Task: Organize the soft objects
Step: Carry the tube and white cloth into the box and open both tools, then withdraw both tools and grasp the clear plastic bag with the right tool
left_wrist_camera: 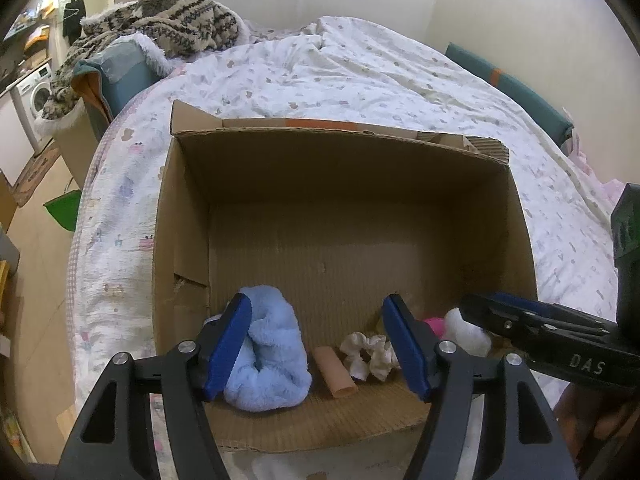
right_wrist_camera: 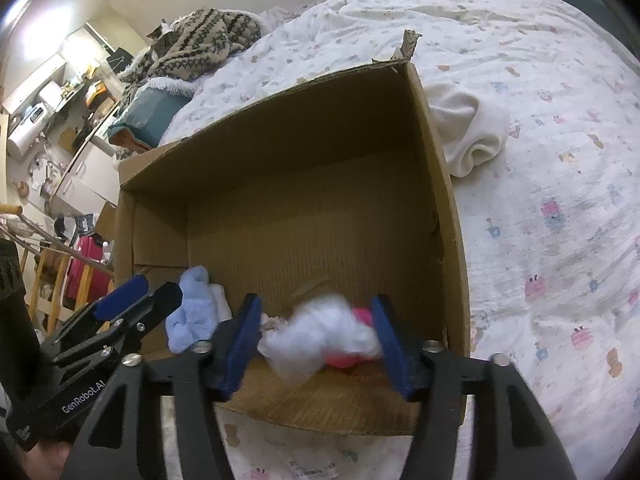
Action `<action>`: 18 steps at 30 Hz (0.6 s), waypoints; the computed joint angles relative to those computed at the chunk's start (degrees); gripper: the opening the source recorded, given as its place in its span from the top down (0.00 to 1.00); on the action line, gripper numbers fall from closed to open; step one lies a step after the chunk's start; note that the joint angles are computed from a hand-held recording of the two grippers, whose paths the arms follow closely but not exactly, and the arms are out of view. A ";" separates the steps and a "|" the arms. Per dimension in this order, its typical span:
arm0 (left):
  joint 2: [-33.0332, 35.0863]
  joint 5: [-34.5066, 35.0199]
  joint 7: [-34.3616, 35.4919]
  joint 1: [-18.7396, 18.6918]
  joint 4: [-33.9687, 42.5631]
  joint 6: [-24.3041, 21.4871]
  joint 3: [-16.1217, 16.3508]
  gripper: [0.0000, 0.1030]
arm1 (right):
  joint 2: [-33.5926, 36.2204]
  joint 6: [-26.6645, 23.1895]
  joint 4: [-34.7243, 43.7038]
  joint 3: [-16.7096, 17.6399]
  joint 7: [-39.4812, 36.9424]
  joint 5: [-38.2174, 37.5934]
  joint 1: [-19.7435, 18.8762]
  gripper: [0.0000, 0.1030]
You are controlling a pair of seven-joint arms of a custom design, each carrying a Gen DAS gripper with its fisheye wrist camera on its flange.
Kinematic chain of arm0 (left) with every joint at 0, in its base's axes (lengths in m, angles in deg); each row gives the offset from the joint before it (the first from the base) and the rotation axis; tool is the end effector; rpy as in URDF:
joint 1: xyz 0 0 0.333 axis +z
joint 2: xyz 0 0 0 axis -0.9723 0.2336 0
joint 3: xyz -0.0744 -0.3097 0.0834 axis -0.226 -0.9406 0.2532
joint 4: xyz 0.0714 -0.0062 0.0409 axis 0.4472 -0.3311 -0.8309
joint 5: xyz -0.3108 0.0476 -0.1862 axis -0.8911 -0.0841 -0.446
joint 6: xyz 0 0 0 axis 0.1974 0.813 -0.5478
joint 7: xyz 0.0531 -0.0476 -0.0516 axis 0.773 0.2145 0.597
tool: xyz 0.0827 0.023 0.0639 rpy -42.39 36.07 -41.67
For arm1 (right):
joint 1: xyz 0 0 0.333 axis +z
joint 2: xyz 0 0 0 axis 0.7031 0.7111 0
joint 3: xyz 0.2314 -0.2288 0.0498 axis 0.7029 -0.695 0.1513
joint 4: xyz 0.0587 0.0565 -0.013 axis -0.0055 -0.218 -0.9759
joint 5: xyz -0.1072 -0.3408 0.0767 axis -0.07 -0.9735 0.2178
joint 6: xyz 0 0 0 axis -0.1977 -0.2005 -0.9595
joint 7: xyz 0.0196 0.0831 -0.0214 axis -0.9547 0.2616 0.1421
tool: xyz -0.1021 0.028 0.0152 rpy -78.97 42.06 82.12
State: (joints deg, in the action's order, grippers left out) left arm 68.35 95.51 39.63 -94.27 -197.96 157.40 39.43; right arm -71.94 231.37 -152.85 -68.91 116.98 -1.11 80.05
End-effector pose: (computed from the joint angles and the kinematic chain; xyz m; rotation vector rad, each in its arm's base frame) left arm 0.4195 -0.3372 0.5762 -1.8688 1.9272 -0.7757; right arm 0.4285 0.4589 0.5469 -1.7534 1.7601 -0.0746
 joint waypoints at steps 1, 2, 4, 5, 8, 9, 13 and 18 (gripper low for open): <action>-0.02 0.26 -0.29 0.03 0.00 -0.06 -0.06 0.37 | 0.08 -0.23 0.25 -0.10 0.21 -0.40 0.10 0.33; -0.08 0.48 -0.52 0.03 -0.09 -0.06 -0.11 0.37 | 0.09 -0.35 0.35 -0.11 0.16 -0.47 0.10 0.33; -0.10 0.73 -0.60 0.03 -0.19 0.05 -0.13 0.37 | 0.10 -0.60 0.49 -0.14 0.41 -0.50 0.14 0.33; -0.15 0.91 -0.76 0.01 -0.24 0.02 -0.20 0.37 | 0.13 -0.70 0.59 -0.13 0.44 -0.44 0.13 0.32; -0.06 1.30 -0.87 -0.02 -0.06 -0.19 -0.26 0.37 | 0.28 -1.59 1.23 -0.39 1.22 -1.62 0.43 0.26; -0.03 1.39 -0.98 -0.05 0.03 -0.27 -0.29 0.37 | 0.28 -1.78 1.42 -0.58 1.85 -2.58 0.64 0.23; -0.23 1.26 -0.26 -0.22 -0.16 -0.16 -0.21 0.37 | -0.08 -1.57 1.50 -0.73 3.07 -4.64 0.85 0.19; -0.66 1.19 -0.20 -0.19 -0.30 -0.72 -0.39 0.37 | -0.85 -0.36 1.59 -1.27 6.09 -10.15 1.62 0.00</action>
State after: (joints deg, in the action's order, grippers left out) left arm 67.69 96.71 39.44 -94.47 -198.26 156.68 39.03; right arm -72.79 231.01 -151.27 -70.18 123.07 -11.26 81.67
